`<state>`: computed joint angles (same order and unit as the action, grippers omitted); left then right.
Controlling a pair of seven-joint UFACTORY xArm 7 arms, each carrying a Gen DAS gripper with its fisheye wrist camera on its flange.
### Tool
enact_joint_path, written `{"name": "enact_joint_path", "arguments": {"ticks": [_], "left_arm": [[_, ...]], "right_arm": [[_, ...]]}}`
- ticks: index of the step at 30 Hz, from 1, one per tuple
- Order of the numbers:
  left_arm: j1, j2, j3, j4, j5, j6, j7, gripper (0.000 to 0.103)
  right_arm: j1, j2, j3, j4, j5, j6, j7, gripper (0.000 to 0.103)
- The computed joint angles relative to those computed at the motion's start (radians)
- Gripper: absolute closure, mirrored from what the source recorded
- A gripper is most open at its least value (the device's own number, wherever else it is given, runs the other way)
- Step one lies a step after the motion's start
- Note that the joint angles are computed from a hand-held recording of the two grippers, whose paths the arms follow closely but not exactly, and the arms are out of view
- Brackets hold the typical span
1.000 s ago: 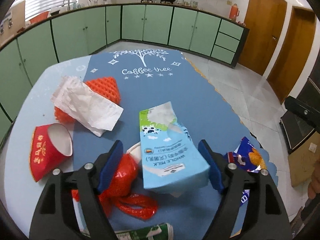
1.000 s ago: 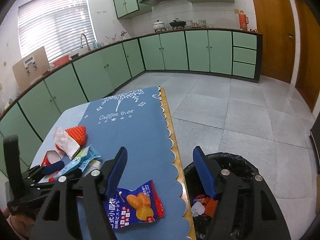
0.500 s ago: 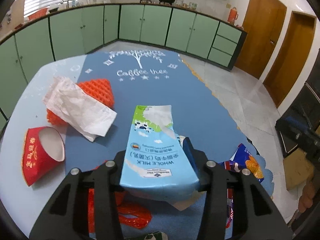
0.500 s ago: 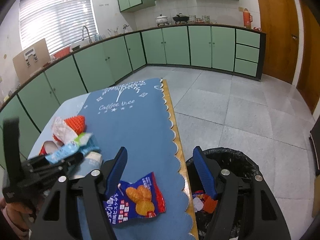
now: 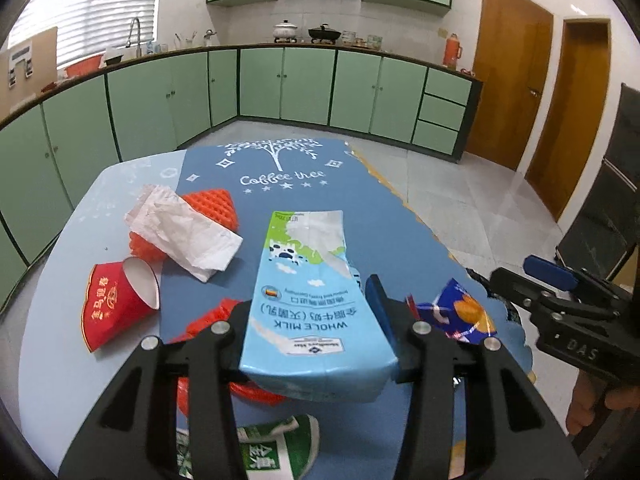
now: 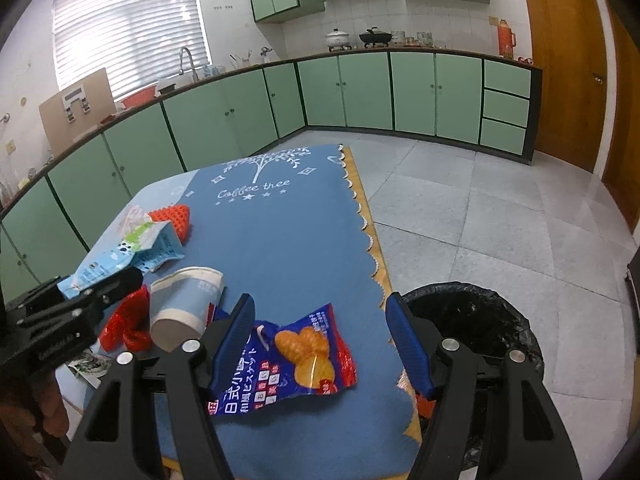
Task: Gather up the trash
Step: 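Grasp the blue snack bag with the right tool while the left tool holds the milk carton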
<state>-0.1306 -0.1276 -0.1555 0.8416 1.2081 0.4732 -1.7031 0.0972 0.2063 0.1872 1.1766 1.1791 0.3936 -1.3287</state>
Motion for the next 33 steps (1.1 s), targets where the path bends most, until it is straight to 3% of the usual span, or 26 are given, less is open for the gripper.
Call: {"name": "enact_joint_path", "arguments": {"ticks": [8,15,18,20,26,33], "left_arm": [[-0.015,-0.011,-0.016,-0.027,0.011,0.033,-0.036,0.059],[-0.02,-0.011,-0.016,-0.033,-0.005,0.044,-0.026,0.059],[-0.023,0.0,-0.015,-0.026,-0.003,0.045,-0.024,0.059],[-0.024,0.005,-0.012,-0.023,-0.001,0.044,-0.023,0.059],[-0.026,0.01,-0.003,-0.022,-0.01,0.035,-0.015,0.059],[-0.024,0.005,-0.004,-0.016,-0.006,0.036,-0.018,0.059]], "right_arm": [[-0.005,0.015,0.002,-0.025,0.046,0.004,-0.059,0.04],[-0.001,0.062,0.008,-0.008,-0.02,-0.007,-0.008,0.049],[-0.01,0.08,0.02,-0.001,-0.048,-0.006,0.011,0.055],[-0.017,0.086,0.027,0.005,-0.062,0.006,0.018,0.071],[-0.026,0.08,0.049,-0.003,-0.085,-0.003,-0.008,0.093],[-0.029,0.035,0.045,0.008,0.002,0.011,-0.067,0.098]]}}
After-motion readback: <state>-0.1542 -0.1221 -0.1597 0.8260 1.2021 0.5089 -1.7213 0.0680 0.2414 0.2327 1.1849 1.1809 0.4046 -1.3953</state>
